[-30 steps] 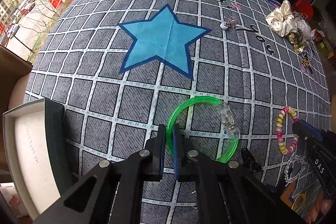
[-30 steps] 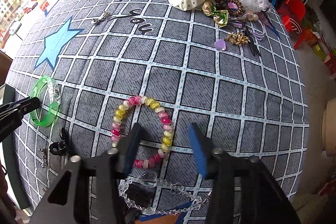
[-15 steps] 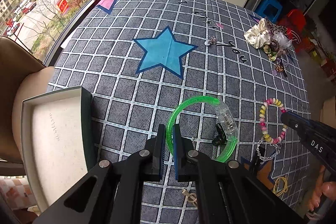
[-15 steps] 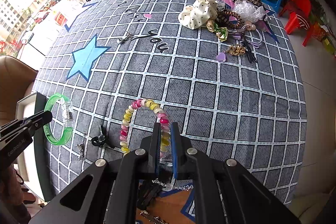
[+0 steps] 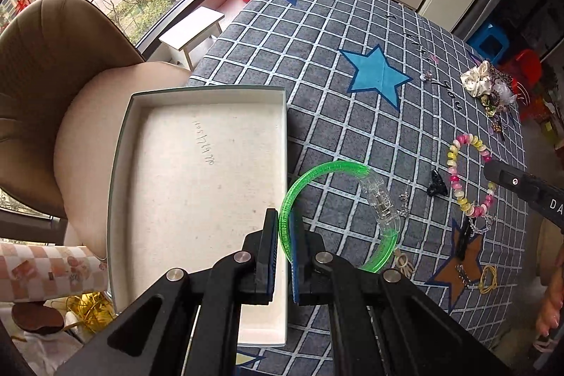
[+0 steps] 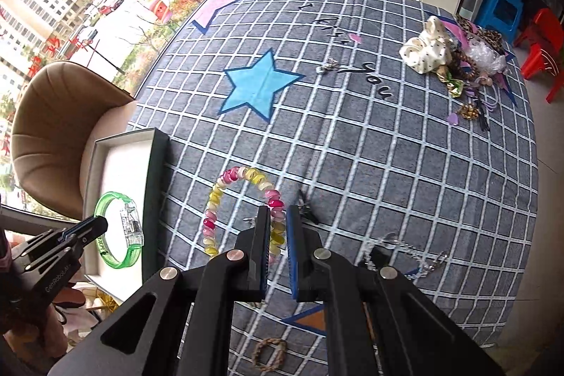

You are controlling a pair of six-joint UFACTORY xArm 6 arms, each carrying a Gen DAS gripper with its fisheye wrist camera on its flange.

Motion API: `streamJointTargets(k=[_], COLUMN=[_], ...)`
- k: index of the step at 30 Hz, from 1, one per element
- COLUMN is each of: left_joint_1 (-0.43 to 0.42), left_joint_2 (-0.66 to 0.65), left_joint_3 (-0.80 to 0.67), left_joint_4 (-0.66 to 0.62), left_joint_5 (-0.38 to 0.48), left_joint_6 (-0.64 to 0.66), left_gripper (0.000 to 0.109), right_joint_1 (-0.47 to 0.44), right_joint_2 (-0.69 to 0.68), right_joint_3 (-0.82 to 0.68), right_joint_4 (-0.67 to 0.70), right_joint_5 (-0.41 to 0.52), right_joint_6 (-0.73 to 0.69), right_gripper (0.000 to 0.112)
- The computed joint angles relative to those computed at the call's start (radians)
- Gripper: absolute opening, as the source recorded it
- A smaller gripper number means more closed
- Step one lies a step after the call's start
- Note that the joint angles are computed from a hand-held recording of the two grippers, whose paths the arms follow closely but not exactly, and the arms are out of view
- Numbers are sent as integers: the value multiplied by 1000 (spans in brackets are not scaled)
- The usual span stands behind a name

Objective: Organize jewelry
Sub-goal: 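Carry both bracelets into the white tray and open both tools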

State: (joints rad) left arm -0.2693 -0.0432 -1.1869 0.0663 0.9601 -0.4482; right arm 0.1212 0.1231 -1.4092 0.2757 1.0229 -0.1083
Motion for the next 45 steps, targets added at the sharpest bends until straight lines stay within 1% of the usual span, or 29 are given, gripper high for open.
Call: streamJointTargets(k=[4, 9, 13, 19, 26, 28, 30, 34, 37, 41, 42, 44, 45], left_joint_1=[90, 188, 235, 271, 274, 273, 274, 273, 267, 252, 247, 243, 242], left_joint_2=[-6, 37, 95, 184, 271, 295, 309, 339, 347, 322, 305, 290, 283], left_joint_3=[15, 9, -9, -42, -89, -106, -116, -139, -148, -140, -127, -117, -114], left_joint_4=[-20, -42, -37, -31, 11, 16, 27, 50, 84, 102, 105, 104, 100], left_joint_5=[4, -12, -35, -73, -102, -109, -120, -126, -126, -105, -107, -113, -113], left_joint_6=[92, 178, 212, 246, 265, 269, 264, 267, 250, 243, 239, 238, 238], left_gripper=[14, 14, 14, 14, 14, 14, 14, 14, 14, 14, 14, 14, 14], right_joint_1=[96, 207, 268, 317, 328, 328, 325, 322, 318, 315, 317, 315, 310], right_joint_2=[57, 198, 325, 521, 721, 760, 769, 741, 735, 708, 728, 716, 695], right_joint_3=[-67, -219, -365, -603, -855, -907, -916, -864, -843, -796, -826, -813, -788], right_joint_4=[23, 11, -10, -31, -85, -105, -124, -152, -141, -126, -118, -101, -85], right_joint_5=[-3, 9, 45, 120, 225, 253, 266, 262, 267, 258, 272, 261, 248], right_joint_6=[77, 139, 175, 211, 249, 260, 269, 262, 268, 267, 268, 269, 264], right_gripper=[9, 9, 9, 9, 9, 9, 9, 9, 9, 10, 11, 18, 26])
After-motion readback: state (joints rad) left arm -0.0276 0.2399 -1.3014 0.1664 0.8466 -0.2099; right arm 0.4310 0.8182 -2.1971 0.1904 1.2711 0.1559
